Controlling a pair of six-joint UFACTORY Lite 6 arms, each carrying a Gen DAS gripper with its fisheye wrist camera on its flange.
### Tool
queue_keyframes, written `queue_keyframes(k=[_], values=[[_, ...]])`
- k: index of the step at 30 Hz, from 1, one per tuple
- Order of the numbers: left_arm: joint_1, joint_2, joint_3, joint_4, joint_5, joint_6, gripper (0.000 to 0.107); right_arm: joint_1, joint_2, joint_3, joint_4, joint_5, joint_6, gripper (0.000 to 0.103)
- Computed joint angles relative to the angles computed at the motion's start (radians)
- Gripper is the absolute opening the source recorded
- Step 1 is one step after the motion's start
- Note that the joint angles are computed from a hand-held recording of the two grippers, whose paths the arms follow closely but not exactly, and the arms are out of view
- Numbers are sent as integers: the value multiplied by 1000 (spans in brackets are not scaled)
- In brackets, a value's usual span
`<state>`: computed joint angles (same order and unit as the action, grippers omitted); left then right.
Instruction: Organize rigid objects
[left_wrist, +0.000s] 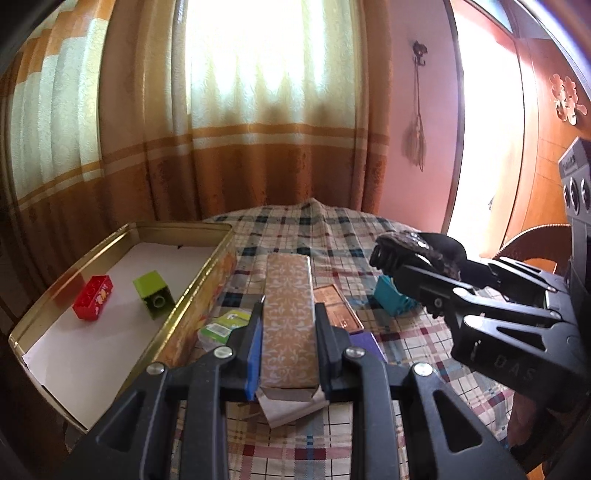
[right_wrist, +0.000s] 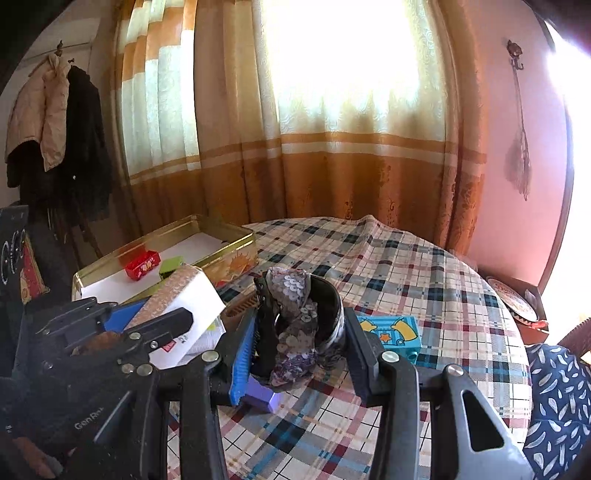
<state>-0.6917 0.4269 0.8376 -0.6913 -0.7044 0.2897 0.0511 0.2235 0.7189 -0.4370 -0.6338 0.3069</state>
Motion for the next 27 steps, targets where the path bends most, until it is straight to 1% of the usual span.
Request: queue_keyframes(k=[6,10,17,27], values=[[-10,-26,-42,0,-61,-24,23,15,-30,-44,58,-53,-68,47],[-5,-34,-55,11,-79,-37,23,26,-40,-61,84,-73,-105,47],[-1,-51,-84,13,-106,-46,23,23,-41,-66,92,-85,-104,47],[10,-96,-154,16,-154,-56,23,61,-46,-79,208,-95,-185,47]])
